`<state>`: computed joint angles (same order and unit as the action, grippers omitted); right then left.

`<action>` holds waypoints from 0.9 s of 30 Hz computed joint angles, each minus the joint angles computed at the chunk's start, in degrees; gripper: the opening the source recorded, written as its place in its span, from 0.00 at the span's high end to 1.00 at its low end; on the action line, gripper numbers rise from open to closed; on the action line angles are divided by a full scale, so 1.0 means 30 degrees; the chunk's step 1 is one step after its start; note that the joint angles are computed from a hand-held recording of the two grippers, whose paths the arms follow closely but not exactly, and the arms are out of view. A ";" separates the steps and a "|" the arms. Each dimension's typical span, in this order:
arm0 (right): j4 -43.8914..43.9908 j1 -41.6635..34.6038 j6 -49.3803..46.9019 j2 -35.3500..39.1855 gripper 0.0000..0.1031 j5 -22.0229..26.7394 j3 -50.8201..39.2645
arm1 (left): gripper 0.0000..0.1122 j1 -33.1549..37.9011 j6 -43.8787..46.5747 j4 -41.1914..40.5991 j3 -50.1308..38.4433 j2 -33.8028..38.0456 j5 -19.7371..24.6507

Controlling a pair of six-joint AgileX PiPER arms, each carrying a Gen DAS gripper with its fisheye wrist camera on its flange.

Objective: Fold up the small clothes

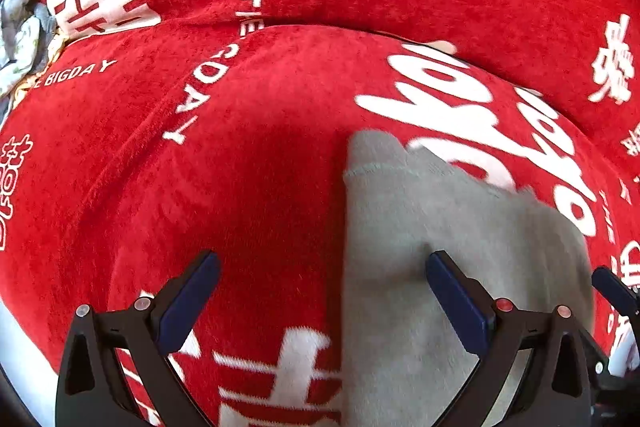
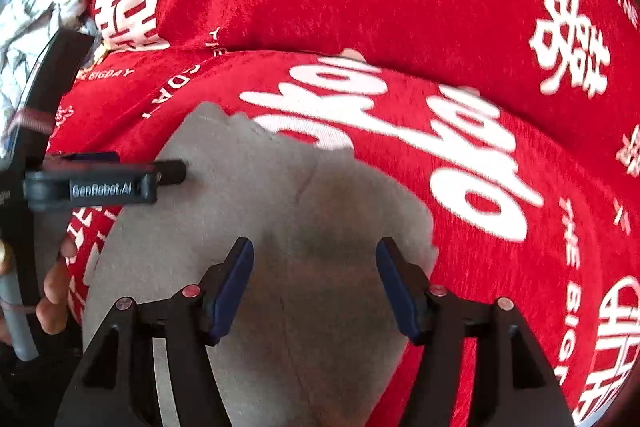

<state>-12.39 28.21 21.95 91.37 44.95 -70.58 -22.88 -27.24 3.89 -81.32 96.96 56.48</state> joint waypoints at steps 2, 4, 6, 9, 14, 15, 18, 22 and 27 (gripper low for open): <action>0.0143 -0.0031 -0.0275 0.1210 0.34 0.0503 -0.1289 | 0.08 0.0180 -0.0192 0.0055 -0.0695 0.0722 0.0493; 0.0846 -0.0254 -0.0752 0.2485 0.34 0.0952 -0.2501 | 0.08 0.0243 -0.0218 -0.0071 -0.1122 0.1339 0.0758; 0.1554 -0.0527 -0.1317 0.3655 0.34 0.1334 -0.3355 | 0.08 -0.0104 -0.0455 0.0406 -0.1413 0.1837 0.0906; -0.0196 -0.0841 0.0565 0.3865 0.30 0.0606 -0.2326 | 0.08 -0.1008 -0.1268 0.1801 -0.1472 0.2002 0.0673; 0.1862 -0.2521 0.0219 0.2641 0.26 -0.0290 -0.0683 | 0.08 -0.2134 -0.1445 0.3618 -0.2267 0.2523 0.1072; 0.1348 -0.2171 0.0525 0.2366 0.26 0.0356 -0.0911 | 0.08 -0.2096 -0.1192 0.3589 -0.2524 0.2538 0.1413; 0.1070 -0.1251 0.0897 0.0501 0.24 0.0652 -0.0131 | 0.08 -0.1195 -0.0468 0.1972 -0.0733 0.0191 0.0525; 0.1274 0.1308 0.0409 -0.2030 0.24 0.0144 0.1527 | 0.08 -0.0949 -0.0355 0.1170 0.2605 -0.3406 -0.0050; -0.1957 0.4499 0.2733 -0.2540 0.24 -0.0742 0.3893 | 0.08 -0.2551 -0.1520 0.2660 0.6226 -0.6874 -0.0114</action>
